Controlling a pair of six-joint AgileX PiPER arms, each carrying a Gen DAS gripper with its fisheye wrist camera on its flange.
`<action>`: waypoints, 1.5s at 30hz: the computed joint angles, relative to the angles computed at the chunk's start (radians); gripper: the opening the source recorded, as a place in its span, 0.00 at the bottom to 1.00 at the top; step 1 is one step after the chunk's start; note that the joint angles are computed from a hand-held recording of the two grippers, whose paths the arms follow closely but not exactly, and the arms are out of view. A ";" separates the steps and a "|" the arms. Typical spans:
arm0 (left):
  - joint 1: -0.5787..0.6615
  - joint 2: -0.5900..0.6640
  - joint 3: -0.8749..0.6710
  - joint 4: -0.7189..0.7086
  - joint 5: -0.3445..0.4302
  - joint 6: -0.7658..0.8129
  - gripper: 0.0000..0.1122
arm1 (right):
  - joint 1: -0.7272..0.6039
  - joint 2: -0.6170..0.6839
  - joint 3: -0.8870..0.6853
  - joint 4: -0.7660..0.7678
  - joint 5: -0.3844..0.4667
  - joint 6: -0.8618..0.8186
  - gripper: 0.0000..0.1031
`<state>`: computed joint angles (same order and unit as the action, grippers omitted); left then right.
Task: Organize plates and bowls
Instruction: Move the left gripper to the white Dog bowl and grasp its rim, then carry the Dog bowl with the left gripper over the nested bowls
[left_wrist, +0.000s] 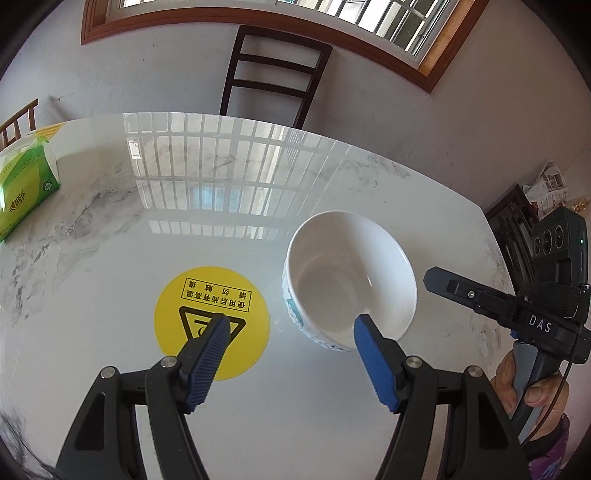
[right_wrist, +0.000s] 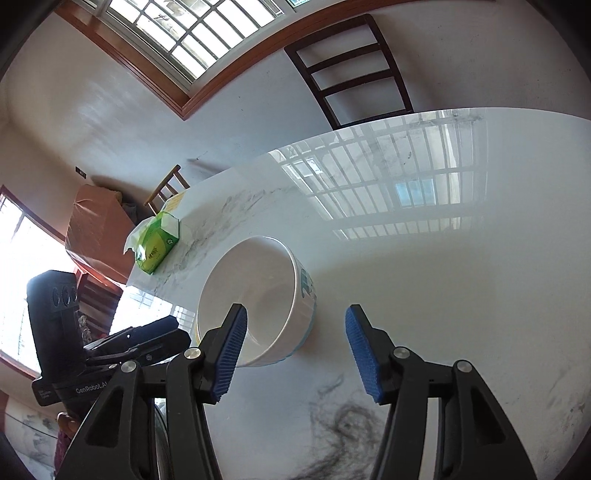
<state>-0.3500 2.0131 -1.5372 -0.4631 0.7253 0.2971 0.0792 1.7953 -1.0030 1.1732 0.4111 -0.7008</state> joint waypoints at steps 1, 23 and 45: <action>-0.012 0.003 -0.006 0.033 -0.005 -0.032 0.63 | 0.009 0.015 -0.018 -0.043 -0.006 0.043 0.52; -0.046 0.015 0.002 0.050 0.004 -0.130 0.14 | 0.038 0.090 -0.099 -0.181 0.049 0.197 0.16; -0.208 -0.835 0.705 0.083 0.002 -0.194 0.14 | 0.488 -0.789 0.424 -0.893 0.054 1.235 0.16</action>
<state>-0.5583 1.1783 -0.8325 -0.3799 0.7268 0.1026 0.5674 1.0067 -0.5787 0.2797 0.4656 0.5341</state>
